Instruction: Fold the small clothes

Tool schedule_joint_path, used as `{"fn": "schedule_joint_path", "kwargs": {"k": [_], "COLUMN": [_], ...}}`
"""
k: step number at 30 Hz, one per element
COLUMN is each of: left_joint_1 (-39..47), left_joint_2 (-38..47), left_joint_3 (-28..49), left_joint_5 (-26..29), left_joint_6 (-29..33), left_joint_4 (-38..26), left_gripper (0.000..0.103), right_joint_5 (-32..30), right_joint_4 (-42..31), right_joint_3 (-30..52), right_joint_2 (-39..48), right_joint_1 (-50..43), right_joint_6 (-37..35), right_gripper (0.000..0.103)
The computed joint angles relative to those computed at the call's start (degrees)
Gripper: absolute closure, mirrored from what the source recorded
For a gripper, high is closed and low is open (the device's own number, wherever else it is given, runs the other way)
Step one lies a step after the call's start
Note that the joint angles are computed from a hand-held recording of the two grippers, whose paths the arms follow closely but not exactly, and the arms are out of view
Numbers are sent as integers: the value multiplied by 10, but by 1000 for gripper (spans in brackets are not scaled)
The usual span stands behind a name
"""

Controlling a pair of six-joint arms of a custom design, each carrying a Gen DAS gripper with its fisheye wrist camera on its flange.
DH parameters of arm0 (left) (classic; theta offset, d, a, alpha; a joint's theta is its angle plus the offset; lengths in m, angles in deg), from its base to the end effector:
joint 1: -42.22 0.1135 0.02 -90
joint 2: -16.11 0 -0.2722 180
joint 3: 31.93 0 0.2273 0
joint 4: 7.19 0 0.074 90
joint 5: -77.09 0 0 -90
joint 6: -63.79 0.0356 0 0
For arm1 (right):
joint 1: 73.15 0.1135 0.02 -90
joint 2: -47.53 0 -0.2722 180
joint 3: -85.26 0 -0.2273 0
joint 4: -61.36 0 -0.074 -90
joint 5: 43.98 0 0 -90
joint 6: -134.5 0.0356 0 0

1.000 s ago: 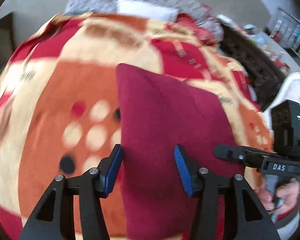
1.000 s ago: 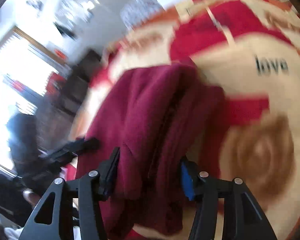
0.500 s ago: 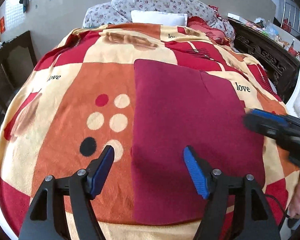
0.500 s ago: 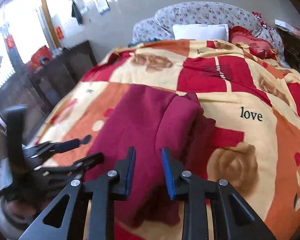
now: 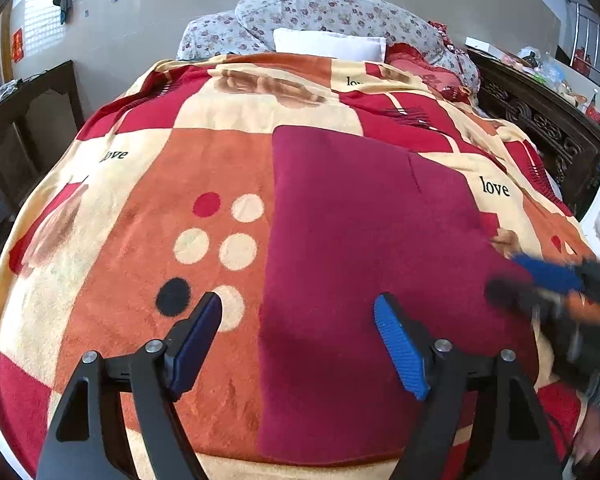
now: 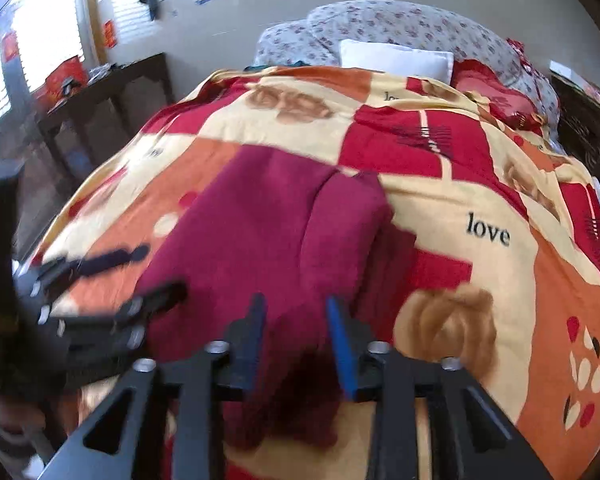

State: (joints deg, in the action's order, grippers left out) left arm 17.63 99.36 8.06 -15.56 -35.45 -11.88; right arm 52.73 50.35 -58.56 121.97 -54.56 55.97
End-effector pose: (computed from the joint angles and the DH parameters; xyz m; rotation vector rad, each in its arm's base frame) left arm 0.2070 -0.0929 0.1467 0.3016 2.3990 -0.2169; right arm 0.1879 0.0588 0.1521 -0.0979 2.4231 0.0961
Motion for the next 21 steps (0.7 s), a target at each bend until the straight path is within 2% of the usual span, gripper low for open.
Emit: {"fn": "schedule_joint_path", "kwargs": {"k": [1,3,5,9,11,12,13,15,21], "left_joint_1": [-1,-8,-17,-37,-38,-33,-29,-27,-48], "left_joint_2": [-3,-13,-27,-70,-96,-109,-121,-145,-194], "left_joint_3": [-3,-11,-19,-43,-52,-58,-62,-66,-72], "left_joint_5": [-3,-19,-37,-74,-79,-72,-64,-64,-91], "left_joint_6": [-3,-11,-14,-8,-17,-22,-26,-35,-41], "left_joint_4": [3,5,4,3,-2,-5,-8,-23,-54], "left_gripper": [25,25,25,25,25,25,23,23,23], "right_joint_5": [20,23,34,68,102,123,139,175,223], "right_joint_4": [14,96,144,46,11,-3,-12,-36,-86], "right_joint_3": [-11,-38,-64,-65,-69,-72,-74,-76,-71], "right_joint_2": [18,97,100,-21,-74,-100,-117,-151,-192], "right_joint_1": [17,18,23,70,94,108,117,140,160], "right_joint_6": [9,21,45,80,109,127,139,169,205], "right_gripper": [54,54,54,51,44,37,31,25,17]}}
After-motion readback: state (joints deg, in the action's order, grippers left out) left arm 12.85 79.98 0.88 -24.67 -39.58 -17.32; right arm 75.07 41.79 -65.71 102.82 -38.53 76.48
